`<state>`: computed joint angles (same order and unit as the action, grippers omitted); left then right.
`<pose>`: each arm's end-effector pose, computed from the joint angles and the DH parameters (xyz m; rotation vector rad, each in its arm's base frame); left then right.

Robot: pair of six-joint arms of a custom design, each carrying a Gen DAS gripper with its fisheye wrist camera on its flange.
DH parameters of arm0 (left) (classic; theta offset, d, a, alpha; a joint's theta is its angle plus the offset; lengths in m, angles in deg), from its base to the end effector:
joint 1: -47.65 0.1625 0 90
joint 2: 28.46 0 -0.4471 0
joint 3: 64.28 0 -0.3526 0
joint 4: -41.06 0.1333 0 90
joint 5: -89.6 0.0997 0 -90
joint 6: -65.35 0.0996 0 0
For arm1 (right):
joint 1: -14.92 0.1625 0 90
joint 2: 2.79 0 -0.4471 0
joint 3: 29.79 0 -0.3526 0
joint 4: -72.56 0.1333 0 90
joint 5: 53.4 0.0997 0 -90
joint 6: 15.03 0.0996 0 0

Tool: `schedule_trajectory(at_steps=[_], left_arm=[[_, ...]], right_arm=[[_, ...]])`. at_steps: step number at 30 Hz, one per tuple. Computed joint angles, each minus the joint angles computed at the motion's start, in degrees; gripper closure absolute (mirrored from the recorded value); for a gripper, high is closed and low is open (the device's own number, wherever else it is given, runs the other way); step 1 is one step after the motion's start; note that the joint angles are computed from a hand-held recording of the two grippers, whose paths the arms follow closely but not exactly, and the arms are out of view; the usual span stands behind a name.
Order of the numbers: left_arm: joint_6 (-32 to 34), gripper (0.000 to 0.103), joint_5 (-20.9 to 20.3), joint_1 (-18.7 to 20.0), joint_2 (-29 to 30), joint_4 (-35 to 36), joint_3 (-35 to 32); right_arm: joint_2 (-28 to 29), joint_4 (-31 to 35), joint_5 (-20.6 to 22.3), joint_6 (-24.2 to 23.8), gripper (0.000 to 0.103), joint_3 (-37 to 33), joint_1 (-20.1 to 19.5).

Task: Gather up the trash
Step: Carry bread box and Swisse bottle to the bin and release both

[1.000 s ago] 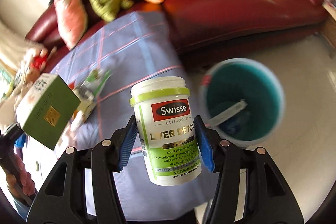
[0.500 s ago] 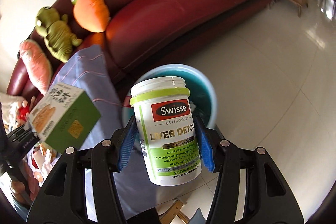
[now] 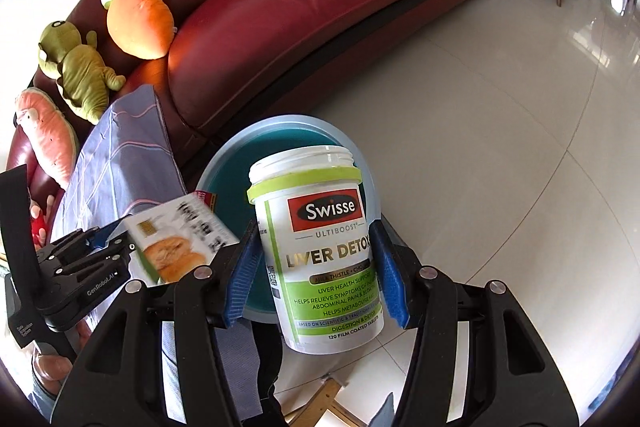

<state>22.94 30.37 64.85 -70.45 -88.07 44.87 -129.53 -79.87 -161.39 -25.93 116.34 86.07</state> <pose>-0.4394 -0.3289 0.0143 0.8015 2.3114 -0.2407 0.0316 -0.2249 0.4025 -0.3320 -2.5062 0.8591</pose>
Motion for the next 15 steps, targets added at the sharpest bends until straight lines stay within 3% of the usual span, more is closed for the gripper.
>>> schedule_trajectory(at_steps=[2,8,15], left_arm=[[0.13,0.044,0.24,0.15,-0.1,-1.35,0.32],[-0.52,0.037,1.15,0.42,-0.84,-2.07,0.36],[-1.77,0.023,0.85,-0.04,-2.88,-2.61,2.84]], right_arm=[[0.91,-0.65,0.07,-0.2,0.051,0.05,-0.13],[1.37,-0.92,1.06,-0.82,0.051,0.47,-1.19],[3.49,-1.18,-1.09,-0.3,0.051,0.35,1.29]])
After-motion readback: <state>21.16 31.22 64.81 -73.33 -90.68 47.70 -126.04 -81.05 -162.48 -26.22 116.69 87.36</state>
